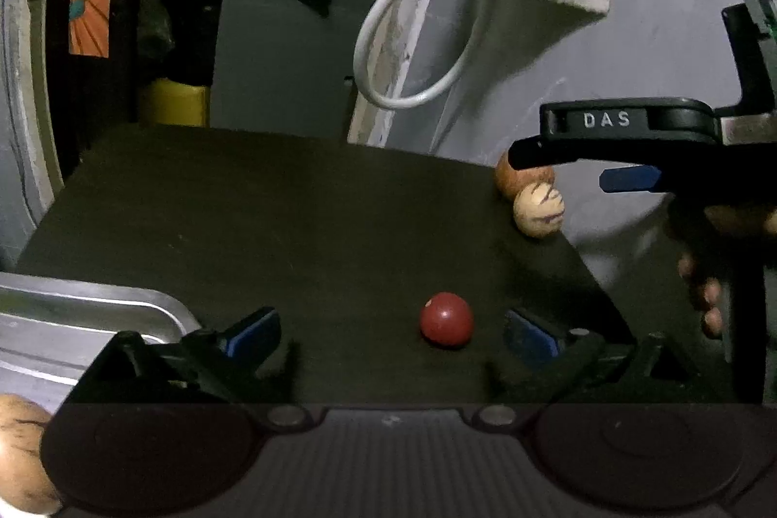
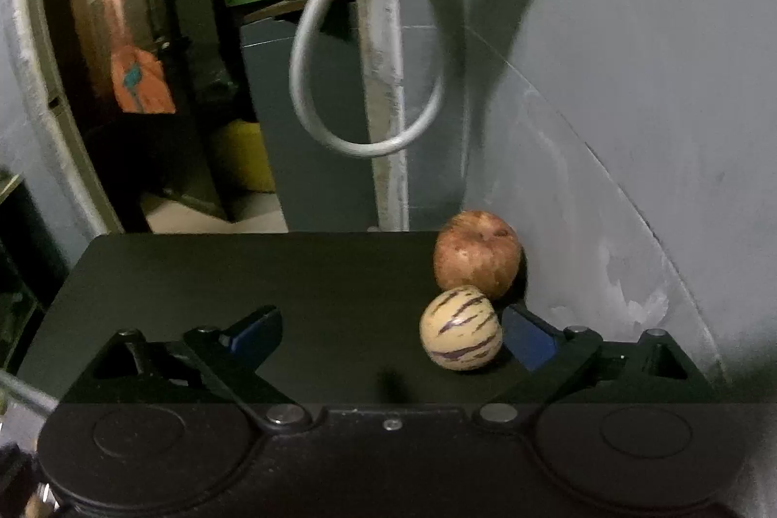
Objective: Organize fruits
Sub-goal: 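Grasp the red tomato with the left tool while the right tool grasps the striped melon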
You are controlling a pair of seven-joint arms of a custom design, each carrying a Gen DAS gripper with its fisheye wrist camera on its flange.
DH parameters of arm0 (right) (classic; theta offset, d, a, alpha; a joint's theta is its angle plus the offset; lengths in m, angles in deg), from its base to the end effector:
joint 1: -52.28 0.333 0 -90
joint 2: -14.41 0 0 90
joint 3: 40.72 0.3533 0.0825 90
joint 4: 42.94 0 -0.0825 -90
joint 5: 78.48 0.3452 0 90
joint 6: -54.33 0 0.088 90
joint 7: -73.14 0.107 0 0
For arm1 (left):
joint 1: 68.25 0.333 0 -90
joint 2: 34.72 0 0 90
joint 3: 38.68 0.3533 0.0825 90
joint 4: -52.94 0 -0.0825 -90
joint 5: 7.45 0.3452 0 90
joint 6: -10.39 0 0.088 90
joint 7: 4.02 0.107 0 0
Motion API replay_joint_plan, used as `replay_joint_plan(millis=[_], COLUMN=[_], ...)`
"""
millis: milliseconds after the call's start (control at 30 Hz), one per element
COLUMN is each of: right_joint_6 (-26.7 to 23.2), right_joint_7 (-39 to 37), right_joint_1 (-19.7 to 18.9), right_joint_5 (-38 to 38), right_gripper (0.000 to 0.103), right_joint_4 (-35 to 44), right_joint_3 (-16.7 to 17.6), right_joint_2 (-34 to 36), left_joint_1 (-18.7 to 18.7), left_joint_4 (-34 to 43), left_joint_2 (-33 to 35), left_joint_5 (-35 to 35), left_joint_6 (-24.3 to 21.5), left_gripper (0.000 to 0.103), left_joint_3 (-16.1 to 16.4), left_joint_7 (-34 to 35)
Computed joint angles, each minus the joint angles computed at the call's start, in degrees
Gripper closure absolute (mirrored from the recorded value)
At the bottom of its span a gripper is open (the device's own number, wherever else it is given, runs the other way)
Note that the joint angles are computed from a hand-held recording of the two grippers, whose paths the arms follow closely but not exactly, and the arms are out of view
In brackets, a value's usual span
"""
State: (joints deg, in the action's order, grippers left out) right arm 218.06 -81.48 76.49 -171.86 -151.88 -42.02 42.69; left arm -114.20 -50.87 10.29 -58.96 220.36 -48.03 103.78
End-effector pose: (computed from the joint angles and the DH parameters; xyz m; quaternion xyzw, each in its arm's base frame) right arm 0.5485 0.2924 0.3115 -0.6204 0.6784 -0.2672 0.2890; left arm 0.4711 -0.4607 0.2650 -0.5851 0.6826 -0.4089 0.1567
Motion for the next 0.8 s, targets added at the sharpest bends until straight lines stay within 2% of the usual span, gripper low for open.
replay_joint_plan(millis=[100,233,333,500,567,733,800], right_joint_6=[0.6,-0.3,-0.5,-1.1,-1.4,-5.9,-7.3], right_joint_7=[-0.2,-4.5,-7.5,-10.9,-11.5,-19.9,-21.4], right_joint_1=[-0.6,0.3,1.1,3.0,3.6,5.4,6.3], right_joint_5=[0.4,3.1,5.7,8.8,9.4,14.7,15.7], right_gripper=[0.009,0.009,0.011,0.014,0.015,0.02,0.026], right_joint_4=[1.7,3.6,4.9,6.2,6.6,7.3,7.6], right_joint_3=[-0.3,-1.4,-2.2,-4.4,-5.0,-5.3,-5.8], right_joint_2=[2.1,4.5,6.0,7.6,8.0,8.9,9.3], left_joint_1=[-3.7,-8.8,-10.5,-8.9,-7.8,-7.8,-7.8], left_joint_4=[3.8,7.6,8.6,8.5,8.4,8.2,8.2], left_joint_2=[1.7,3.4,4.3,4.8,4.9,5.2,5.4], left_joint_5=[-4.2,-8.5,-8.1,-2.6,-0.5,2.4,3.1], left_joint_6=[-3.7,-8.4,-10.0,-9.2,-8.8,-8.5,-8.4], left_gripper=[0.005,0.014,0.021,0.03,0.037,0.046,0.05], left_joint_3=[4.3,10.9,13.5,11.9,10.8,10.8,10.7], left_joint_7=[2.9,4.7,2.9,-0.4,-1.7,-3.4,-3.9])
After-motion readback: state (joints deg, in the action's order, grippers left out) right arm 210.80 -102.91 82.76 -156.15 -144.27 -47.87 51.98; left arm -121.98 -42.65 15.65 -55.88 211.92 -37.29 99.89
